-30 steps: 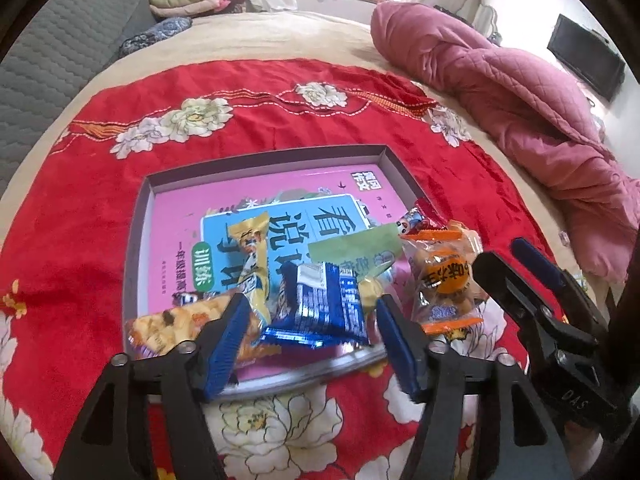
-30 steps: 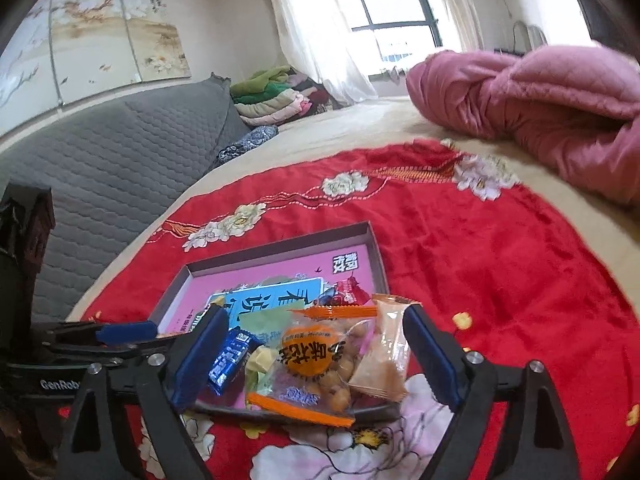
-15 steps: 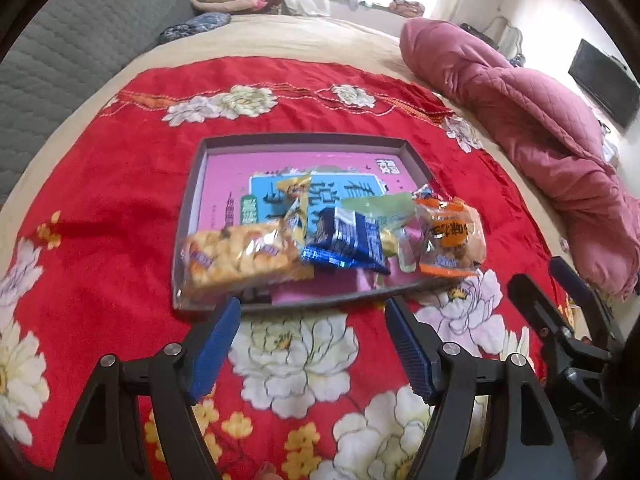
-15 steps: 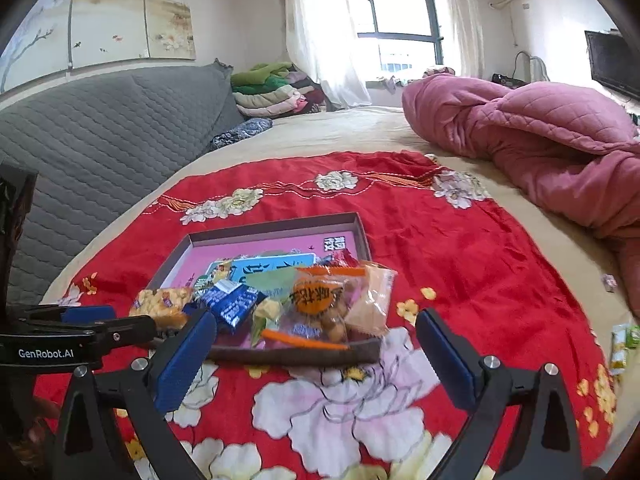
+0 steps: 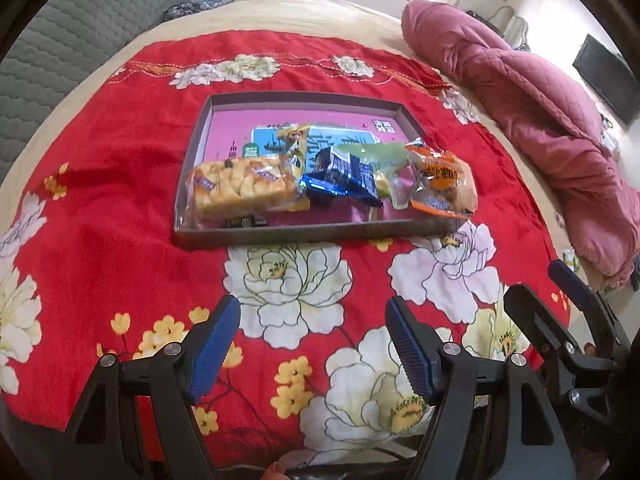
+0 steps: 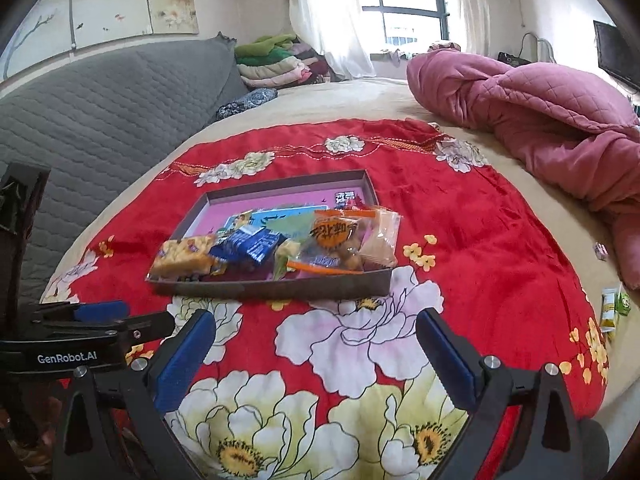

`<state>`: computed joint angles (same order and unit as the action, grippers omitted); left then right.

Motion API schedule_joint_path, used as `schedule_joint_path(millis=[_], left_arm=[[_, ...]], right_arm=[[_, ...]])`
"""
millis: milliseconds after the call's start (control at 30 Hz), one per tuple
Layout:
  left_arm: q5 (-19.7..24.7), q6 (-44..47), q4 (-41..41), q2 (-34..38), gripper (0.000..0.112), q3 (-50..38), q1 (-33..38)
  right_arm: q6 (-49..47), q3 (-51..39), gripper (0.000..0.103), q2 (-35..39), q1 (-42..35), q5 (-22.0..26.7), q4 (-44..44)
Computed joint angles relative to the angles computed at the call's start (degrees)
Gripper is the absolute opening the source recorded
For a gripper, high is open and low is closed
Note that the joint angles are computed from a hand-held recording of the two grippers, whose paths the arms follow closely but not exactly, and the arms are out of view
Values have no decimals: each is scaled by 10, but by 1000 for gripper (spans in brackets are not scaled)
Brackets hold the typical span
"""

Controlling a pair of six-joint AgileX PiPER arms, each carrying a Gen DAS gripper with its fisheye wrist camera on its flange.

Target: Organize snacks

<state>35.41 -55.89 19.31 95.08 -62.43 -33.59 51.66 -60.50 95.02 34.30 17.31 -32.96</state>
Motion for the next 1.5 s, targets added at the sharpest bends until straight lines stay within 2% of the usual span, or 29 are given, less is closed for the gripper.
schedule_joint_path(millis=[400,1500], left_arm=[[17,-8,8,0,76,-2,-8],[25,-13,11,8,76,-3,-5]], right_arm=[[17,-3,101,2,10,14,-18],[39,-2,101,8,6,15,-39]])
